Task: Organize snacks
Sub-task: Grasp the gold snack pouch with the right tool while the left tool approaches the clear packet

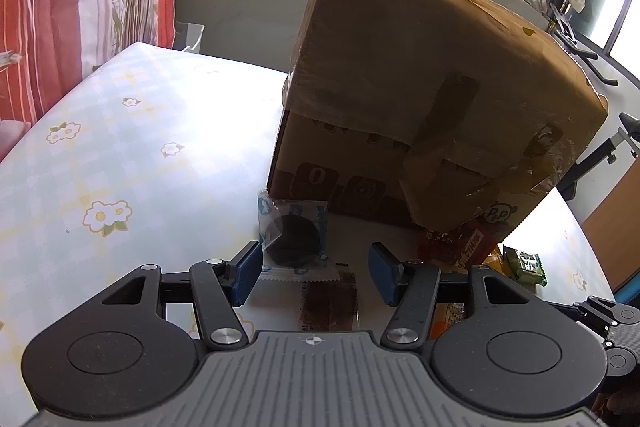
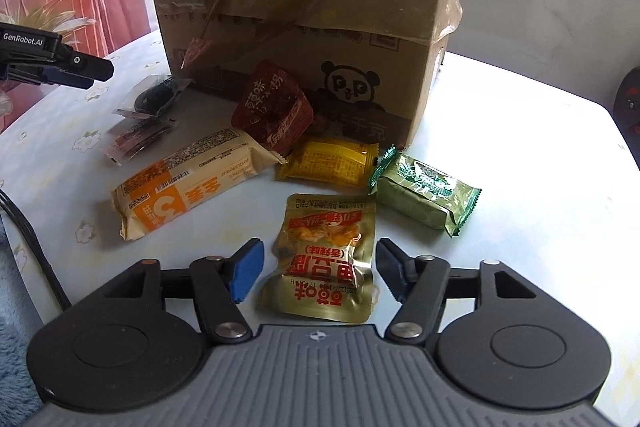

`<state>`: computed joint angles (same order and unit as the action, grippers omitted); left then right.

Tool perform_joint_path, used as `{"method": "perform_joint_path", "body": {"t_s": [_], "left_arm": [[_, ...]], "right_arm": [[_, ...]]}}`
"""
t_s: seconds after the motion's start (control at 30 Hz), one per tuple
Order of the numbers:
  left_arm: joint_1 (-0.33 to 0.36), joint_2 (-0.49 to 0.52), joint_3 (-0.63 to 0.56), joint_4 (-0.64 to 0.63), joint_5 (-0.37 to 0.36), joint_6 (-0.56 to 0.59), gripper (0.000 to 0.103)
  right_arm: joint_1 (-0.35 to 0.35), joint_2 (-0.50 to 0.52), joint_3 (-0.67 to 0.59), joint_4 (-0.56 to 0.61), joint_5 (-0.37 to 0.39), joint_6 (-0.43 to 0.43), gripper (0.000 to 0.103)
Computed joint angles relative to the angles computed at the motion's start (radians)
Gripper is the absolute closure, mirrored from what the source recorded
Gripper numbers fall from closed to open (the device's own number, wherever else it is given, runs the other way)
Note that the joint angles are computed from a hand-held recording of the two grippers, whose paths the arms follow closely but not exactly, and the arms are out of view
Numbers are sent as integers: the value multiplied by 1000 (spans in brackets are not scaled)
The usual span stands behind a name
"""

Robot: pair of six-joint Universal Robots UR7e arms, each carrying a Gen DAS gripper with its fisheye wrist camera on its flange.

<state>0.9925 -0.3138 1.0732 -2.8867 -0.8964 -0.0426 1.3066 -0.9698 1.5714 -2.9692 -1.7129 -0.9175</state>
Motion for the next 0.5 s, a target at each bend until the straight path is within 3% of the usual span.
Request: {"method": "perform_joint_path", "body": {"t_s": [0.13, 0.27, 0.37, 0.4, 0.47, 0.5], "left_arm": [[0, 3, -3, 5, -3, 6, 42], [1, 0, 1, 1, 1, -4, 42], [0, -2, 5, -2, 2, -4, 42], [0, -3, 7, -5, 2, -3, 42], [1, -3, 7, -4, 2, -7, 42], [1, -4, 7, -1, 2, -11, 42]], "right_arm": [[4, 11, 1, -22, -18, 63, 27], [25, 37, 7, -89, -71, 20, 27], [23, 38, 17, -114, -60, 23, 38], [23, 37, 21, -119, -55, 22, 47], [19, 34, 27, -124, -44, 31, 51], [17, 31, 30, -123, -32, 27, 59]]}}
